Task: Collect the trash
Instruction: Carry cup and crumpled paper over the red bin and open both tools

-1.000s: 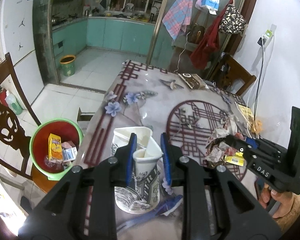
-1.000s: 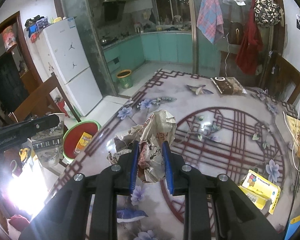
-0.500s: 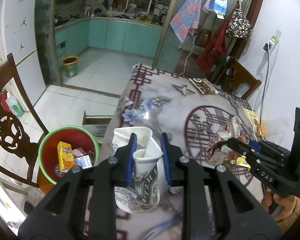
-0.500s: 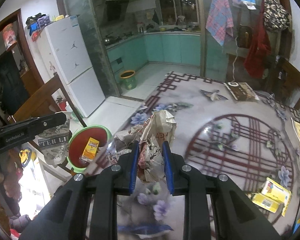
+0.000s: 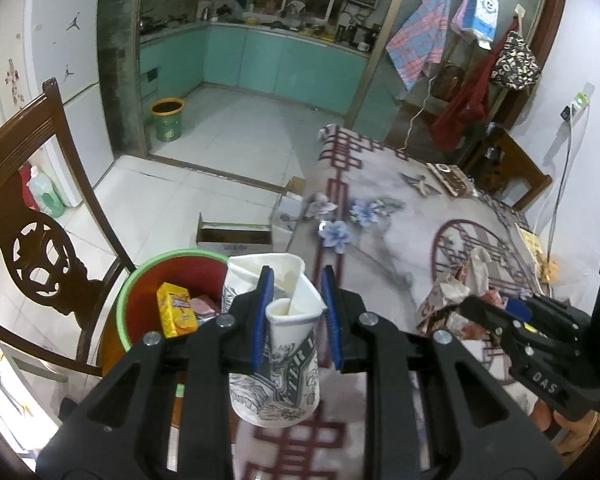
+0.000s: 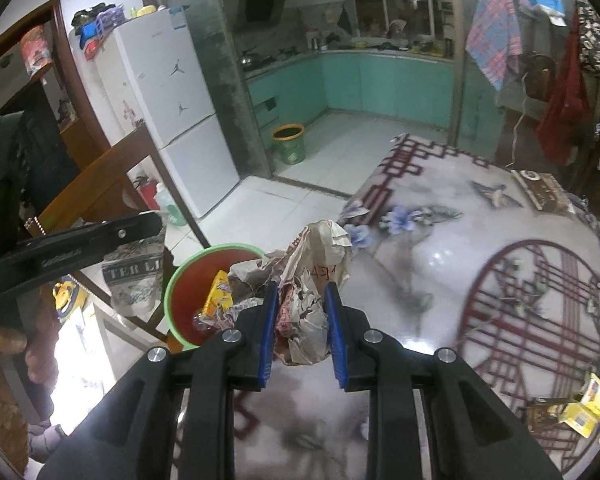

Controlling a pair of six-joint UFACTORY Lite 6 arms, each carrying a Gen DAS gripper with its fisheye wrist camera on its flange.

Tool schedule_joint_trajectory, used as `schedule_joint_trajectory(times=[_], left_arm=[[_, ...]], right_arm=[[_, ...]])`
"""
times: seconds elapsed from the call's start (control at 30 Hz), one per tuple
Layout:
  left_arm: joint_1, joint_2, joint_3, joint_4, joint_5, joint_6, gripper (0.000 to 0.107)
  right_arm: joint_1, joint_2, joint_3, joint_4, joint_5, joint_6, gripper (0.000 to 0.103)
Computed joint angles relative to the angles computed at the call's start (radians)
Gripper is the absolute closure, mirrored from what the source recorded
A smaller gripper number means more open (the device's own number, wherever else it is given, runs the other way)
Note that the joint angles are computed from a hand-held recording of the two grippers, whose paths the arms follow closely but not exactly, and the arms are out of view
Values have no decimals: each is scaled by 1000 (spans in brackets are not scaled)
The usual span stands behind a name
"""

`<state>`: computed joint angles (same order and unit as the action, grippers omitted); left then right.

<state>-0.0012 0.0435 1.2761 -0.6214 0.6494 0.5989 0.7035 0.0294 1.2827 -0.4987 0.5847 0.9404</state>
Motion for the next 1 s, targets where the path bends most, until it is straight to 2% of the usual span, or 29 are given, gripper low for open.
schedule_joint_trajectory(times=[0.17, 0.4, 0.53, 0.83, 1.0], left_arm=[[69, 90, 62, -34, 19, 67, 83], [131, 218, 158, -51, 38, 114, 83], [151, 305, 232, -28, 40, 111, 83], [190, 482, 395, 0, 60, 92, 83], [204, 565, 472, 15, 78, 73, 83]], right_arm=[[19, 125, 115, 33, -6, -27, 80], [-8, 325, 305, 216, -38, -178, 80], [-5, 421, 401, 253, -34, -217, 80], [-12, 667, 693, 372, 15, -343, 80], [-11, 808, 874, 438, 76, -406, 79]])
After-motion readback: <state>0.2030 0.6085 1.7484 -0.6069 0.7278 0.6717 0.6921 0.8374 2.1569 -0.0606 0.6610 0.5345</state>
